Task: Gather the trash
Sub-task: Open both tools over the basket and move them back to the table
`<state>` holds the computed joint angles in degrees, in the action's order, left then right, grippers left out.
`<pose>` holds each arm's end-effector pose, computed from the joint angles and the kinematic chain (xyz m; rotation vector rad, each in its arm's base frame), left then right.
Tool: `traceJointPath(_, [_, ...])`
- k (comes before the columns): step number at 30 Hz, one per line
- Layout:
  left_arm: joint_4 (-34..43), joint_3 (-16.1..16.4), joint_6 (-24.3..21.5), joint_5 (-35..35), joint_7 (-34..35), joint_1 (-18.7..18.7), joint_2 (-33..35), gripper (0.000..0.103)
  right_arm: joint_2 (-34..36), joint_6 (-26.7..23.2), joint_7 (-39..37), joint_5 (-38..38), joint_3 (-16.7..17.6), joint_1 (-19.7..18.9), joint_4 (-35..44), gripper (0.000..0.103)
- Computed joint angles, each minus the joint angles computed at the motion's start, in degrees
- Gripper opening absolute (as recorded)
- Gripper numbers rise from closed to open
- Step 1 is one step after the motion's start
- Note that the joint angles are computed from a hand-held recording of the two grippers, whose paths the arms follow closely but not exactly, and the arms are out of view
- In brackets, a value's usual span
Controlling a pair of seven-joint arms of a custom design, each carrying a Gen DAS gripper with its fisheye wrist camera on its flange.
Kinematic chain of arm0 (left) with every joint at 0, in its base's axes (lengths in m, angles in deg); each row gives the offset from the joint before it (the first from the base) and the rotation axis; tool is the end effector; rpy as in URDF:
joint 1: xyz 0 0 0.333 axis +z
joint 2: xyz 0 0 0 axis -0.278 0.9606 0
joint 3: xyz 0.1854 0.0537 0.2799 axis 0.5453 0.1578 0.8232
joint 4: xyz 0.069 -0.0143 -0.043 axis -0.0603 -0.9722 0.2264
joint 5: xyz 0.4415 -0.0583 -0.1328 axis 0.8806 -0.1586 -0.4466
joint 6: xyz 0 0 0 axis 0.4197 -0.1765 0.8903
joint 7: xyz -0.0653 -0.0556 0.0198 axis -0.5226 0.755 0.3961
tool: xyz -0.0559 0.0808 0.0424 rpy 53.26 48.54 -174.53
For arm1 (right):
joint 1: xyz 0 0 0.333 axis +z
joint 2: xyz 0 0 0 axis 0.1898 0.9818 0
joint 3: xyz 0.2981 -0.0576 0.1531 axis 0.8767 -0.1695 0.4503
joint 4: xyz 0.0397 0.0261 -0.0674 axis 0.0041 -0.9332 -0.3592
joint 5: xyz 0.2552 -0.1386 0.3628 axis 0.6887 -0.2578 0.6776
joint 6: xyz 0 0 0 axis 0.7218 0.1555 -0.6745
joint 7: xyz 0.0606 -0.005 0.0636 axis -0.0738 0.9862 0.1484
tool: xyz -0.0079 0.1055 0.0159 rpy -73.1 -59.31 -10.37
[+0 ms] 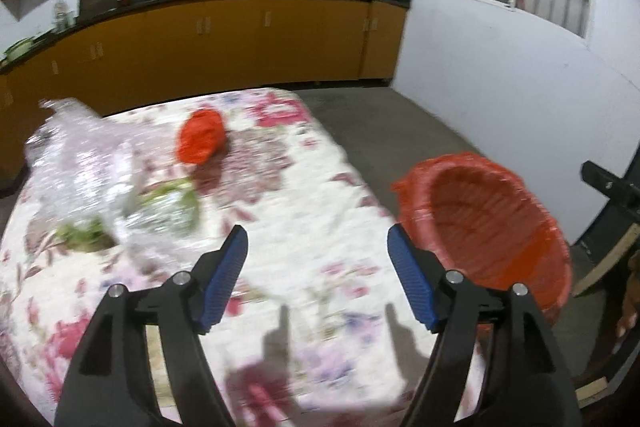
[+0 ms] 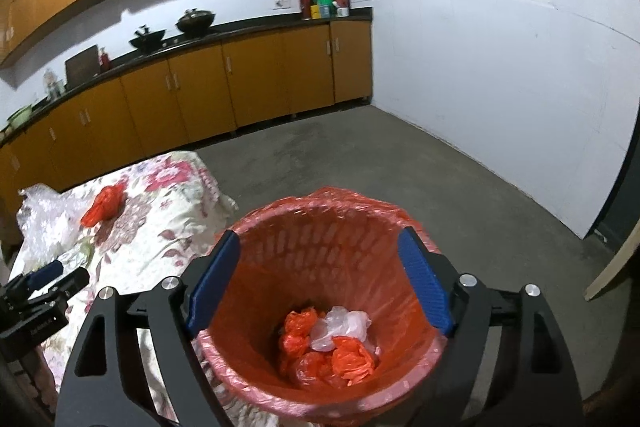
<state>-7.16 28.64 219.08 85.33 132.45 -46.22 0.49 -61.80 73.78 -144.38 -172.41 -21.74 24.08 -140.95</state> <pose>0.7217 -0.3765 0.3519 -1.4962 1.9972 -1.0353 0.5974 0.1897 0.4021 -1.2564 1.9270 -1.0137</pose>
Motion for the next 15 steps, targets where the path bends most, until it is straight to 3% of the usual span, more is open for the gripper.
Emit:
traceJointPath(5, [-5.2, 10.6, 2.0, 1.7, -6.2, -6.1, -2.6, 0.076, 2.1, 2.0, -2.2, 0.1, 0.3, 0.9, 2.5, 0.081])
traceJointPath(11, [-11.0, 28.7, 4.0, 3.5, -14.2, -18.1, -3.0, 0.078, 6.1, 5.4, -4.9, 0.3, 0.1, 2.7, 7.4, 0.081])
traceJointPath(15, [-14.2, 38.0, 4.9, 1.7, -16.8, -24.2, -1.9, 0.078, 9.8, 8.2, -7.2, 1.0, -0.4, 4.6, 11.9, 0.078])
